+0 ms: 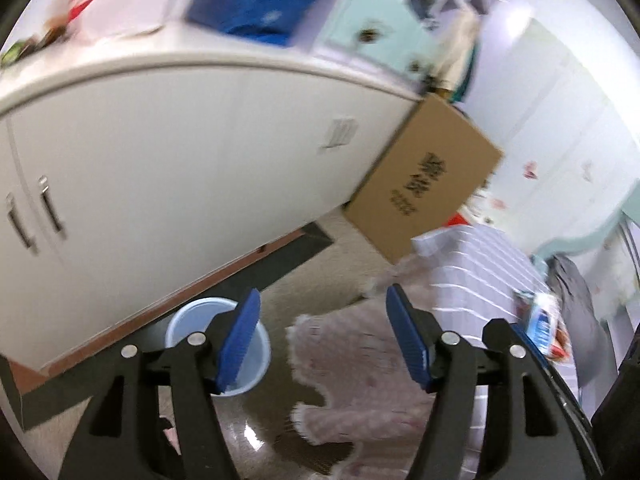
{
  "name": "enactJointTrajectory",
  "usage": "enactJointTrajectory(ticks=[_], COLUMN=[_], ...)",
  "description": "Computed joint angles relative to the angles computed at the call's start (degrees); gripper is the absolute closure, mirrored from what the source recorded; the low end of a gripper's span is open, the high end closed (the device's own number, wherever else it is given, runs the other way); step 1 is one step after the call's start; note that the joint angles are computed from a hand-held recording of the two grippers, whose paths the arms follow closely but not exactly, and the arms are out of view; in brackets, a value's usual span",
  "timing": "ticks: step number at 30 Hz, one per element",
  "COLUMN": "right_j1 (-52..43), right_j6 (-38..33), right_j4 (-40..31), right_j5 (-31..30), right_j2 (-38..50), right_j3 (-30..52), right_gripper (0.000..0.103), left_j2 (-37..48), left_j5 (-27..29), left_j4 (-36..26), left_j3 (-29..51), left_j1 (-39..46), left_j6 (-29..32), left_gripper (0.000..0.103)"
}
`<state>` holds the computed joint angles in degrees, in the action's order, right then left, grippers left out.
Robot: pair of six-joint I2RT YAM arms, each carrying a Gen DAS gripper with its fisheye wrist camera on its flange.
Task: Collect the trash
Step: 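Move both tools back over the table toward the toothpaste box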
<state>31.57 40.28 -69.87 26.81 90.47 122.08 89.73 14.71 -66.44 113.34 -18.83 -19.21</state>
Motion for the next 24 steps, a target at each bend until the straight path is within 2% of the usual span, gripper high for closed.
enactJointTrajectory(ticks=[6,11,15,19,24], right_j1=[-3.0,-8.5,-16.9,-30.0,-38.5], right_j6=[2.8,3.3,0.1,-5.9,-10.1], right_j4=[-6.7,-11.4,-10.8,-8.1,-5.8], right_j5=[3.9,3.9,-1.5,-12.1,-19.0], right_j2=[-13.2,-22.3,-27.4,-31.0,-32.8], right_j3=[-7.2,-11.3,-14.9,-19.0,-22.5], right_gripper=[0.042,0.041,0.041,0.041,0.04], left_j2=[1.7,6.1,9.7,13.3,17.8], left_j5=[-8.7,-14.9,-17.7,-18.9,-19.9], left_j4=[-0.3,-1.9,-3.7,-5.3,-6.2], left_j3=[6.1,11.6,15.2,18.9,22.8], left_j1=[-18.7,-31.2,-35.2,-37.0,-38.0], left_j6=[-4.7,-7.0,-7.2,-7.0,-7.0], left_gripper=[0.036,0.036,0.036,0.034,0.029])
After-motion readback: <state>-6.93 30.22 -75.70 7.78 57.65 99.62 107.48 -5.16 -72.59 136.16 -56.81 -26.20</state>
